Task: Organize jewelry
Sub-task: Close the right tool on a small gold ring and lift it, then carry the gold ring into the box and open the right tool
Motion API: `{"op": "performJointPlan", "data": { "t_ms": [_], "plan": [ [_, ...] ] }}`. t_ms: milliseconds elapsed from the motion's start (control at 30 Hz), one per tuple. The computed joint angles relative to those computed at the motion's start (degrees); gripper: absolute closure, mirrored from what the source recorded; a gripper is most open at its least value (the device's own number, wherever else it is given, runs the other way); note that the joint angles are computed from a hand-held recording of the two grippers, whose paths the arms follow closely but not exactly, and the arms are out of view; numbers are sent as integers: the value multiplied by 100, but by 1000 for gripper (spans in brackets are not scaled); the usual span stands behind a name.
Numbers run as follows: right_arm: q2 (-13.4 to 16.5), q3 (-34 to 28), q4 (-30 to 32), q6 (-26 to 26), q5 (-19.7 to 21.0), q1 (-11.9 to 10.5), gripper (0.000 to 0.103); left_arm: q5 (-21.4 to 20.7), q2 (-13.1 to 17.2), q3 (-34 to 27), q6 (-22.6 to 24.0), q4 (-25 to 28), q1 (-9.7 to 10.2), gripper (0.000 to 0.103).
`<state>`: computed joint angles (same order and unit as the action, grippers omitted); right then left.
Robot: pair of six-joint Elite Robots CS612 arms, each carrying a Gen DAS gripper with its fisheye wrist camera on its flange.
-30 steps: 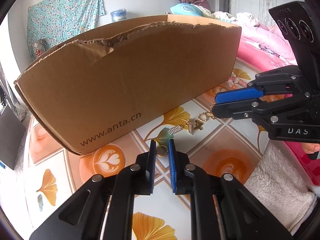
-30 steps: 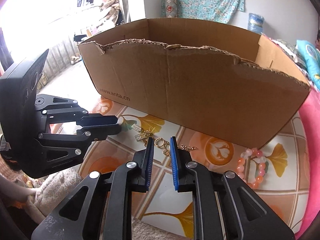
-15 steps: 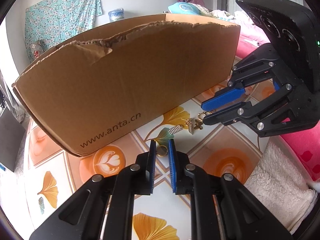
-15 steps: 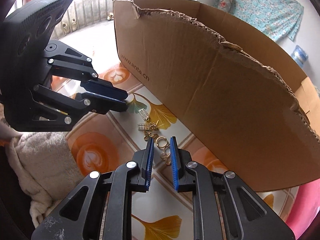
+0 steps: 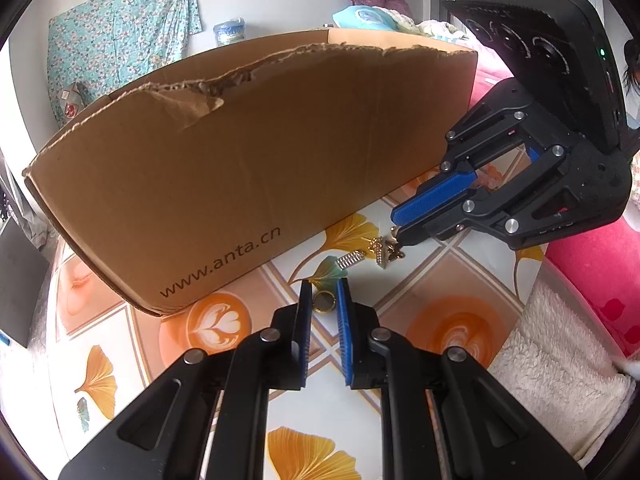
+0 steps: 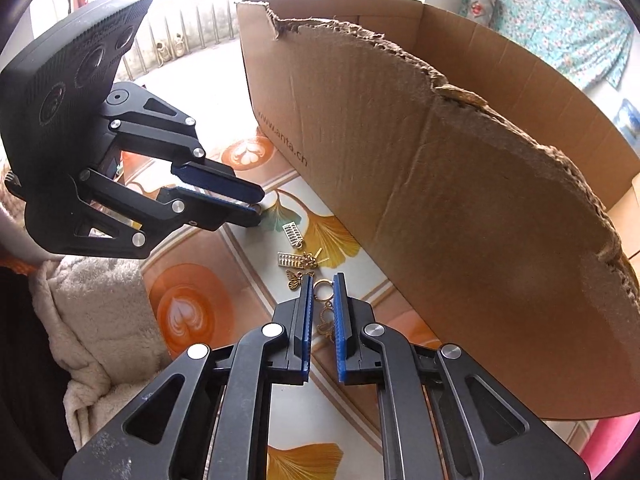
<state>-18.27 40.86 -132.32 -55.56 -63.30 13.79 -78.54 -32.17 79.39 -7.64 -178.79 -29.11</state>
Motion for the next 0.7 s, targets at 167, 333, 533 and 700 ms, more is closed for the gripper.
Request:
{"op": "performJointPlan", "data": {
  "t_ms": [167, 333, 533, 700],
  "plan": [
    [-26, 56, -187, 225, 23, -41, 103, -56, 7, 16, 127, -101, -3, 91],
    [-79, 88, -35, 173, 101, -59, 100, -9, 6, 23, 143, -90, -18, 91],
    [-154, 183, 63, -317, 22, -9, 88, 41, -16, 76, 116, -98, -27, 91],
    [-31, -38, 306, -365, -118, 46, 88, 56, -16, 73, 87, -84, -24, 91]
  ]
}}
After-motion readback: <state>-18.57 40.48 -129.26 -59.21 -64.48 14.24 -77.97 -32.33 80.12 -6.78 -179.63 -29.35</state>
